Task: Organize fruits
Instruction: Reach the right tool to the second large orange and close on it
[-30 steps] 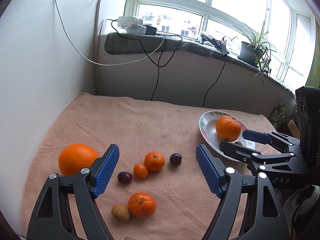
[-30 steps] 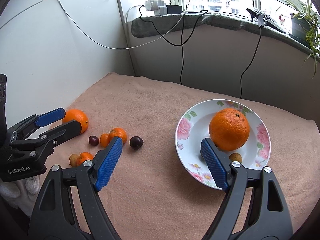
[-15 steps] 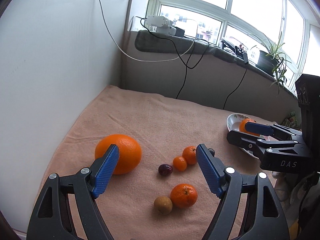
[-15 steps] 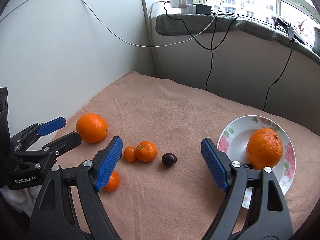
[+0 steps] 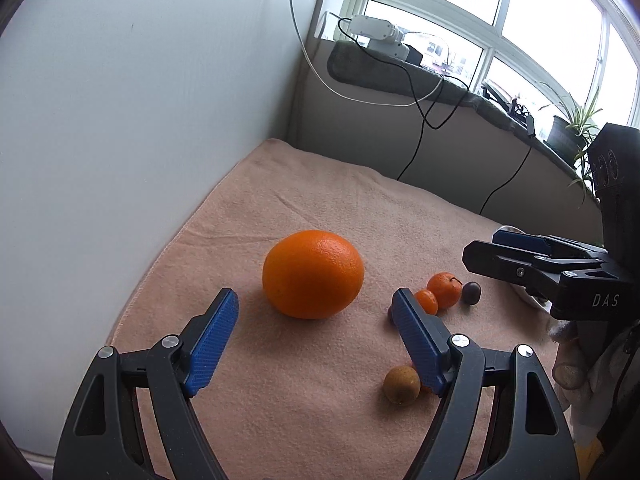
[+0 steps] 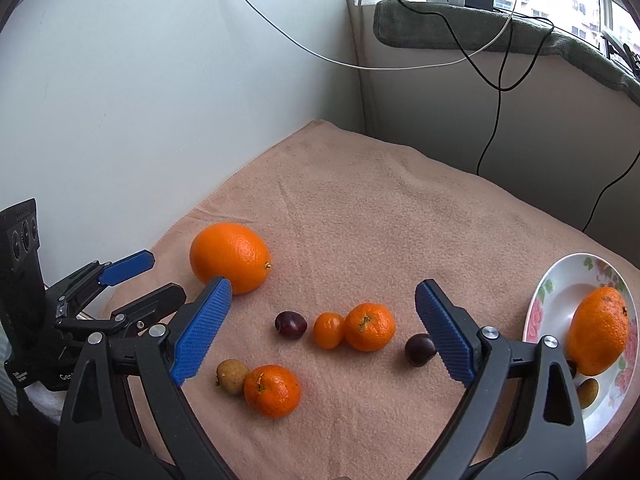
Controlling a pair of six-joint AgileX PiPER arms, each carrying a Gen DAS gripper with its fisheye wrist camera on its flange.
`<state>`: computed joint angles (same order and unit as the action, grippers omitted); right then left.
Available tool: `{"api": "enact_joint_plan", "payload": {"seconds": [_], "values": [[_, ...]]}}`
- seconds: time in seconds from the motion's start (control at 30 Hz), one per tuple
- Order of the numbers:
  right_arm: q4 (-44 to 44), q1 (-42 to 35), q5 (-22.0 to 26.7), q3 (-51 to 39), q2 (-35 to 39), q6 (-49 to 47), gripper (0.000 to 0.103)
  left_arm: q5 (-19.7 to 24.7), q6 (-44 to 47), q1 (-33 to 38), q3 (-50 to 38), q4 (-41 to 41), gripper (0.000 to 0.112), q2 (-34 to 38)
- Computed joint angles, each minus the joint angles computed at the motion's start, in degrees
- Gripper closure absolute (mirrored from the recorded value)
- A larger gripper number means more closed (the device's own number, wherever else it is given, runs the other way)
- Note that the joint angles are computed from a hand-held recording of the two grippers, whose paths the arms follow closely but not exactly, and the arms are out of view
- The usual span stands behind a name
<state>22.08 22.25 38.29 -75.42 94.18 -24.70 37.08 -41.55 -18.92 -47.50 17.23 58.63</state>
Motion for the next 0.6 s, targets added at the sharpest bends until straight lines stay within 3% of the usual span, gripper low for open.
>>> {"api": "enact_joint_plan", "payload": {"seconds": [0.43,0.6], "values": [[2.97,4.68,5.19,-8.64,8.82,-2.64,0.008,-4.50,20.20,10.23,1.89,-22.26,0.035,2.16],[4.76,5.37,7.96,-12.91,13.00,-2.80,0.008,-5.05,24.56,11.65,1.58,-26.81,0.036,3.77]]}}
